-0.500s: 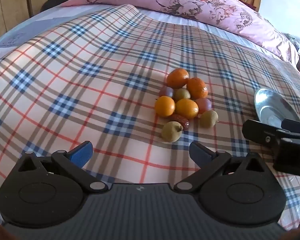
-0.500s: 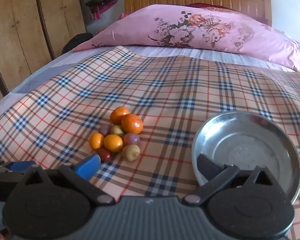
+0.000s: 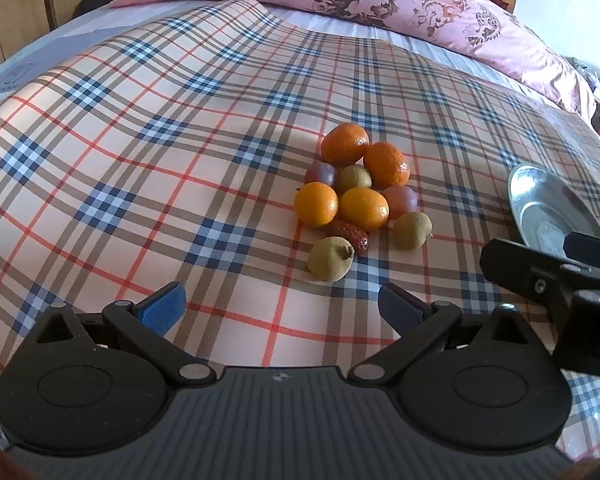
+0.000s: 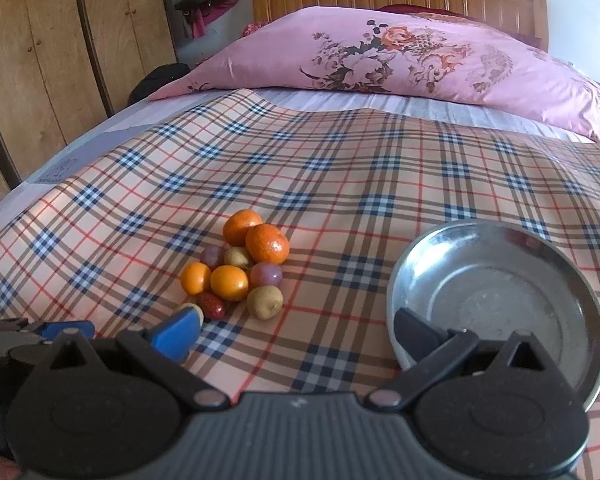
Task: Organize fruits
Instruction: 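Move both tools toward the fruit pile on the plaid sheet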
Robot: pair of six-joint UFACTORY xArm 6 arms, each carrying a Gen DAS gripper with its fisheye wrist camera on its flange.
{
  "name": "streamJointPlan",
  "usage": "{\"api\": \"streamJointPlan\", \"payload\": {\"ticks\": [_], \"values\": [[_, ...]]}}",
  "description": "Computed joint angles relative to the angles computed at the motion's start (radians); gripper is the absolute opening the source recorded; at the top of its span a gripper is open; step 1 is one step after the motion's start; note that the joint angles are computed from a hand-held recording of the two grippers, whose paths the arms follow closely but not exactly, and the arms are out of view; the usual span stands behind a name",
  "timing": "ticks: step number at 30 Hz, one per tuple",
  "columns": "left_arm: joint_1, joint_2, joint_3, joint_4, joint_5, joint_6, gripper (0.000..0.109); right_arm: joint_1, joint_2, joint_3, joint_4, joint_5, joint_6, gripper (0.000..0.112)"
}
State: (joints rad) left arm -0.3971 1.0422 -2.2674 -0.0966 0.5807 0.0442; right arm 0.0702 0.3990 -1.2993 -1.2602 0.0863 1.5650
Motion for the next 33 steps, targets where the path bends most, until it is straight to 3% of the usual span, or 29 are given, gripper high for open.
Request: {"api": "streamJointPlan", "payload": {"ticks": [10,19,24,29,33], "values": [[0.005,0.073,-0.109,-0.038,0.034,0.062,0.103,-0.004,0.006,0.005,0.026,-0.001,-0.033,0.102],[0.0,0.095,-0.111,-0.076,-0.029,0.128,0.103,-0.01,0.013,0.012,0.018,-0.012,-0.032,0.102],[0.003,0.145,-0.193,-0.08,0.016,0.142,0.103,-0.017,0.018,0.011,0.02,-0.024,-0.016,0.102],[0.003,0.157,-0.205,-0.103,-0.011,0.158,0.103,-0.018,0.02,-0.004,-0.073,-0.011,0.06,0.102],[0.003,0.185,-0.251,-0.091,0.011,0.161,0.103,-0.019,0.021,0.003,-0.01,-0.02,0.005,0.102]]}}
